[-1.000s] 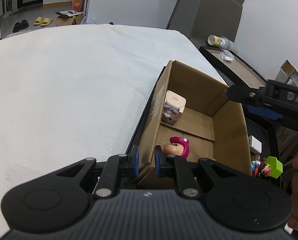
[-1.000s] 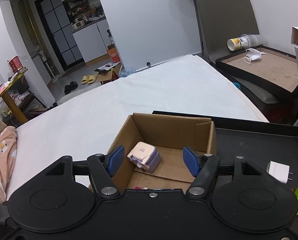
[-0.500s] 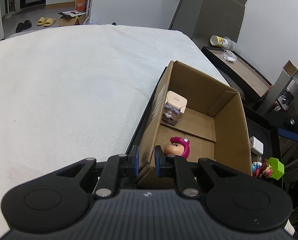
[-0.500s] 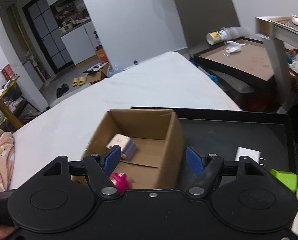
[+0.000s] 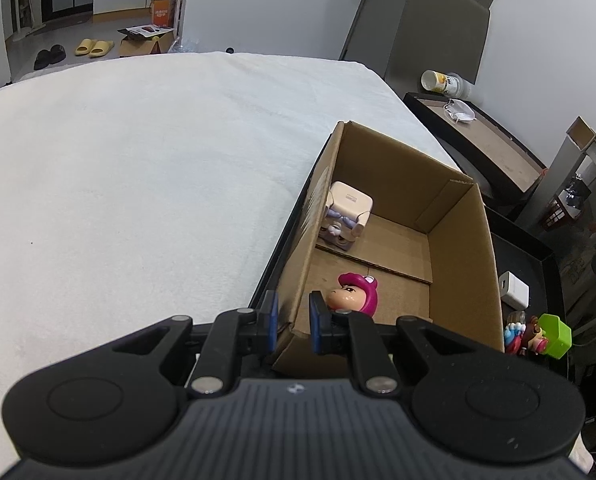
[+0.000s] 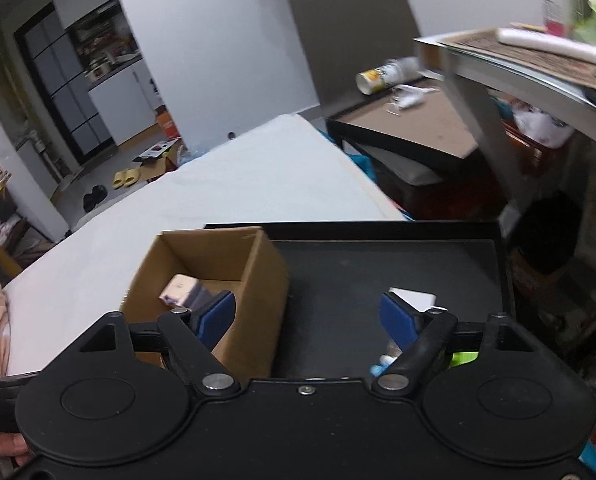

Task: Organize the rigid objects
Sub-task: 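Move the right gripper back to the tray and grasp the lime-green cube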

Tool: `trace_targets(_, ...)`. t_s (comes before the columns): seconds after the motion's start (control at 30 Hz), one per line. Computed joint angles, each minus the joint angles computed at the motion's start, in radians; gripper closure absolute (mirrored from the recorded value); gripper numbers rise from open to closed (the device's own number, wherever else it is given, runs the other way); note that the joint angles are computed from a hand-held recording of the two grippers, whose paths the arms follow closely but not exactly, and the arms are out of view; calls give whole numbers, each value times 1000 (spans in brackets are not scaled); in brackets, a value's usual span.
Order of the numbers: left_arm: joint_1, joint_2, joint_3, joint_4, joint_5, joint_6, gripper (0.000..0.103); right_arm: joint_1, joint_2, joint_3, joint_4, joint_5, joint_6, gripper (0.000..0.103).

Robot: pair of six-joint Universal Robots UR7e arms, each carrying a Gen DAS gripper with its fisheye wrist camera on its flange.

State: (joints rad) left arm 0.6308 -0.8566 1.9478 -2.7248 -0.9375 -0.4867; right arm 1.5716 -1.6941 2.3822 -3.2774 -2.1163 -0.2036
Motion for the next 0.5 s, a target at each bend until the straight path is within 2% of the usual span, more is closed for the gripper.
trace_targets(0.5,1,2,2,-5,2,2,88,-109,-95,60,1,-26,45,24)
